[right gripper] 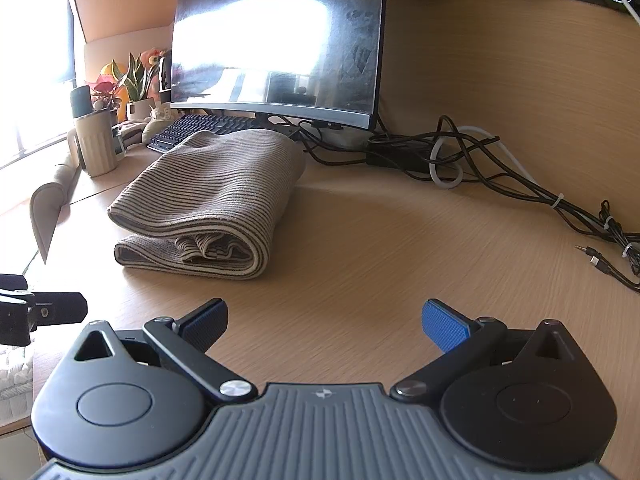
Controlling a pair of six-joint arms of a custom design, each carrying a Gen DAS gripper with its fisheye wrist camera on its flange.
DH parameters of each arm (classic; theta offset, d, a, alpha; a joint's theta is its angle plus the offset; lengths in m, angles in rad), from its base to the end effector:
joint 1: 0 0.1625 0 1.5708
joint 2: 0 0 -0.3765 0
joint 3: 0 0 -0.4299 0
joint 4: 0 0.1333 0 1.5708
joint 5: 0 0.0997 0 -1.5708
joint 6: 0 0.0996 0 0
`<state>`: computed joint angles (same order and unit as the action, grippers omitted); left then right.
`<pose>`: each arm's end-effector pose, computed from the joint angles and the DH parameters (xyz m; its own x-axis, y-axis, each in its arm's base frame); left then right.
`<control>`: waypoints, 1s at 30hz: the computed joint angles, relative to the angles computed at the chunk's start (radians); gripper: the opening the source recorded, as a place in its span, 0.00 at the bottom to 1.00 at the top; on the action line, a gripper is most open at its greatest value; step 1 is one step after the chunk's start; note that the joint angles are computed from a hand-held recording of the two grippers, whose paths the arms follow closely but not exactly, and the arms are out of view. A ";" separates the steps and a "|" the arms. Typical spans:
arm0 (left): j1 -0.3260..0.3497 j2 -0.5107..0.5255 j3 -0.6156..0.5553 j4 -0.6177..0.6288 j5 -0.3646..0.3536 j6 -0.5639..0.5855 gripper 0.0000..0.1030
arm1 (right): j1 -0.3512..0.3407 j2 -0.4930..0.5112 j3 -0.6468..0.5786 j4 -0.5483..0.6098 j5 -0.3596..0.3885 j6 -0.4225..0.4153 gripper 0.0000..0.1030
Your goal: Fold clothes
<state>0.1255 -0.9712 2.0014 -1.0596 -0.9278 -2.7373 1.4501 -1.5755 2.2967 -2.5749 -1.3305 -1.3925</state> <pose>-0.3300 -0.2362 0.0027 -0.4661 -0.8004 -0.3770 0.1677 0.3385 -0.9259 0.1024 -0.4595 0.1901 -0.2862 -0.9291 0.2342 -0.9363 0.2193 -0.2744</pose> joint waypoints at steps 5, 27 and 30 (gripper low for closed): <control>0.006 -0.005 0.003 -0.002 -0.017 -0.009 1.00 | 0.000 0.000 0.000 -0.001 0.000 0.003 1.00; 0.012 -0.002 -0.001 -0.011 -0.023 0.027 1.00 | 0.000 0.002 -0.001 -0.001 0.001 0.009 1.00; 0.010 0.002 -0.004 -0.011 -0.025 0.029 1.00 | 0.000 0.002 -0.001 -0.001 0.001 0.008 1.00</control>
<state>0.1359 -0.9693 1.9974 -1.0710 -0.9530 -2.7084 1.4501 -1.5737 2.2954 -2.5754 -1.3294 -1.3841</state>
